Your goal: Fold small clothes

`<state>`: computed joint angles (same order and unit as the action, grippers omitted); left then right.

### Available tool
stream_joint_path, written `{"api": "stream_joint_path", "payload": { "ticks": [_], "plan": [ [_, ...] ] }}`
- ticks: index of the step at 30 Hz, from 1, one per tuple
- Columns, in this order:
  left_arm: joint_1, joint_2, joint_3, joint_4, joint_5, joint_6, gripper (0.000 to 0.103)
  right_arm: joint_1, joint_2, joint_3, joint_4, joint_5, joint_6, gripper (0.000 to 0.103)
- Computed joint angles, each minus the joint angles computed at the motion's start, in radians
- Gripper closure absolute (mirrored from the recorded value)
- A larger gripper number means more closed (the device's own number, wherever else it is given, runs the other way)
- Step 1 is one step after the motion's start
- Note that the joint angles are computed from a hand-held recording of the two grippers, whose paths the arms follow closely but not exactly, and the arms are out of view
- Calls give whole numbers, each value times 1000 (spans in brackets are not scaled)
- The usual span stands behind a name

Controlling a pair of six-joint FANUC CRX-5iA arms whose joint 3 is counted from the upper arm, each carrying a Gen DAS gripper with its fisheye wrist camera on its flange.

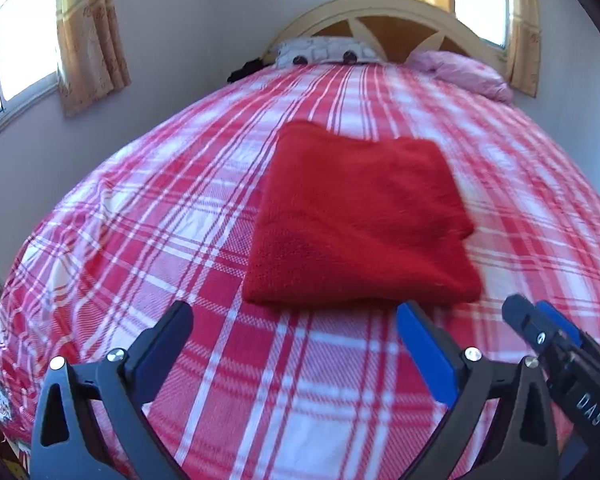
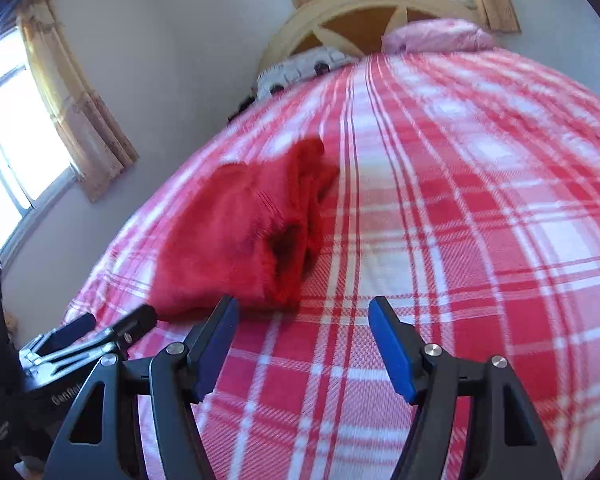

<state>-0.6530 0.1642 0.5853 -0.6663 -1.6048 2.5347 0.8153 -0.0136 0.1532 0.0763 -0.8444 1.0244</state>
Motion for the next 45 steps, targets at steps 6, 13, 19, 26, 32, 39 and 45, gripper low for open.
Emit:
{"api": "stream_joint_path", "payload": {
  "ticks": [6, 13, 19, 26, 32, 39, 45],
  "plan": [
    [-73, -42, 34, -41, -35, 24, 0, 70, -130, -52, 126, 54, -96, 29],
    [-211, -39, 142, -213, -126, 1, 0, 175, -263, -151, 418, 118, -297, 22],
    [-297, -31, 198, -313, -162, -5, 0, 246, -341, -291, 812, 151, -533, 12],
    [-344, 3, 220, -402, -215, -30, 0, 266, -356, -350, 938, 102, -631, 12],
    [-369, 8, 223, -446, -232, -10, 0, 262, -359, -355, 919, 71, -663, 12],
    [-398, 37, 260, -504, -273, -45, 0, 262, -360, -356, 911, 68, -656, 12],
    [-415, 55, 283, -537, -296, -65, 0, 262, -362, -360, 897, 67, -644, 12]
  ]
}}
